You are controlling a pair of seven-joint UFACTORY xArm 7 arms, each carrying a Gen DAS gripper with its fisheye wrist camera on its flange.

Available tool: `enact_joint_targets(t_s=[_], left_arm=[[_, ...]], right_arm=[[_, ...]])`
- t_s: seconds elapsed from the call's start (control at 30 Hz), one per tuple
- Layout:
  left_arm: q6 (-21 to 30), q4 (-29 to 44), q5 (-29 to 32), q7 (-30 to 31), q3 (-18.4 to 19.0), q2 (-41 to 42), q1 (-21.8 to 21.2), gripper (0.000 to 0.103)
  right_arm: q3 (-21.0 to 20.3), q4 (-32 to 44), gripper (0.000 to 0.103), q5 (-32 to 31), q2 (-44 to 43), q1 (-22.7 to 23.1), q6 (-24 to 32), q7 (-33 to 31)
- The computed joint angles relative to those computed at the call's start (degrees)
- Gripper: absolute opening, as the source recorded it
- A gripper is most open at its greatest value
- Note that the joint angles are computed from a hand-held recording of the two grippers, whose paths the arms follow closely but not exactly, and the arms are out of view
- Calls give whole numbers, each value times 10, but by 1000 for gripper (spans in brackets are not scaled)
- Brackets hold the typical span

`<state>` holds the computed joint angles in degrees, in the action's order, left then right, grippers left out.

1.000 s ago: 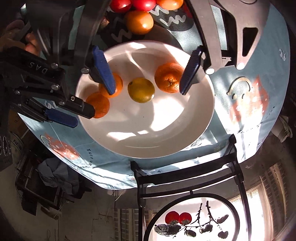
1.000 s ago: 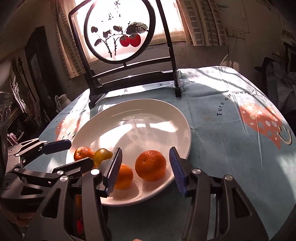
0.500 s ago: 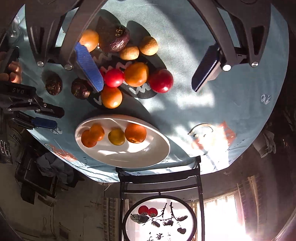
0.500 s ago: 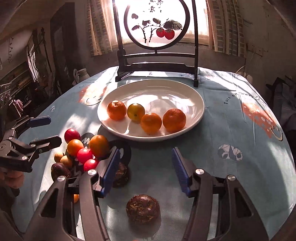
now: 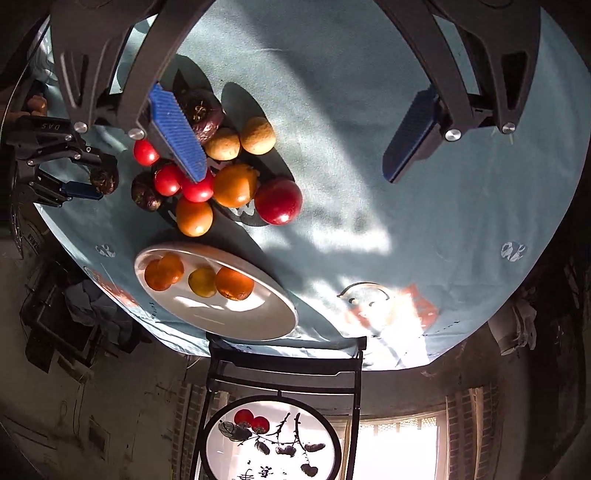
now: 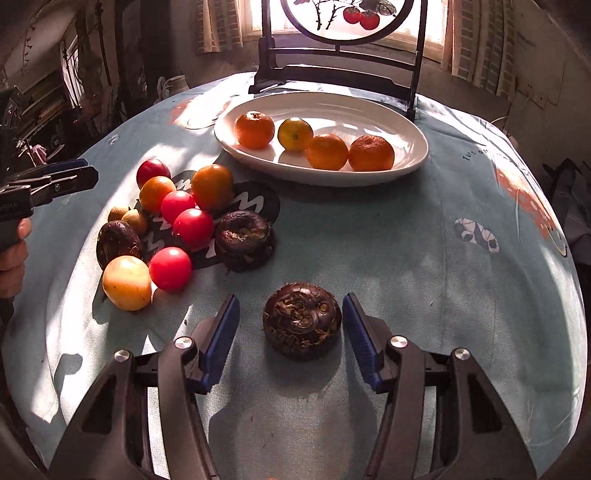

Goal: Organize fruits
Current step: 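Grasp a dark brown fruit with the right tool while the left tool grasps an orange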

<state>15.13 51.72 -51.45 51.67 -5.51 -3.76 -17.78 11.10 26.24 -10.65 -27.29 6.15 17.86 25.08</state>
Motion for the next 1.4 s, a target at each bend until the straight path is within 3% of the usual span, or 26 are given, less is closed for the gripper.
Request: enact_joint_targets(t_s=[0.1, 0.2, 0.23, 0.33, 0.4, 0.47, 0.6, 0.63, 0.7, 0.87, 1.0, 1.07, 1.4], left_arm=[[9, 0, -15, 15, 2, -3, -1, 98], [10, -4, -27, 38, 1, -7, -5, 98], [17, -5, -34, 51, 2, -9, -7, 98], [56, -9, -58, 110, 6, -21, -14, 98], [80, -19, -84, 165, 6, -34, -23, 97], [92, -36, -109, 229, 5, -52, -35, 94], [89, -70, -125, 317, -6, -79, -66, 74], [82, -74, -115, 317, -11, -78, -71, 65], [60, -78, -79, 294, -23, -69, -79, 59], [29, -76, 7, 215, -30, -43, -88, 56], [32, -66, 32, 186, -26, -31, -89, 45], [13, -68, 52, 171, -32, -26, -90, 45], [19, -61, 54, 160, -26, -20, -91, 38]], right_arm=[[12, 4, 57, -15, 6, -9, 9, 10], [14, 2, 44, -24, 2, -15, 12, 22], [6, -1, 44, -18, 0, -11, 8, 21], [-20, -10, 43, 11, -6, 7, -7, 9], [-16, -9, 43, 15, -5, 3, -7, 10], [-11, -7, 43, 15, -2, -1, -6, 12], [-11, -6, 43, 17, -1, -1, -5, 12], [-11, -6, 43, 17, -1, -1, -5, 11], [-12, -6, 43, 19, -1, -1, -6, 11], [-11, -7, 43, 19, -1, -2, -6, 11], [-10, -6, 43, 18, -1, -3, -5, 11], [-10, -6, 43, 18, -1, -3, -5, 11], [-20, -10, 43, 27, -5, 6, -11, 5]])
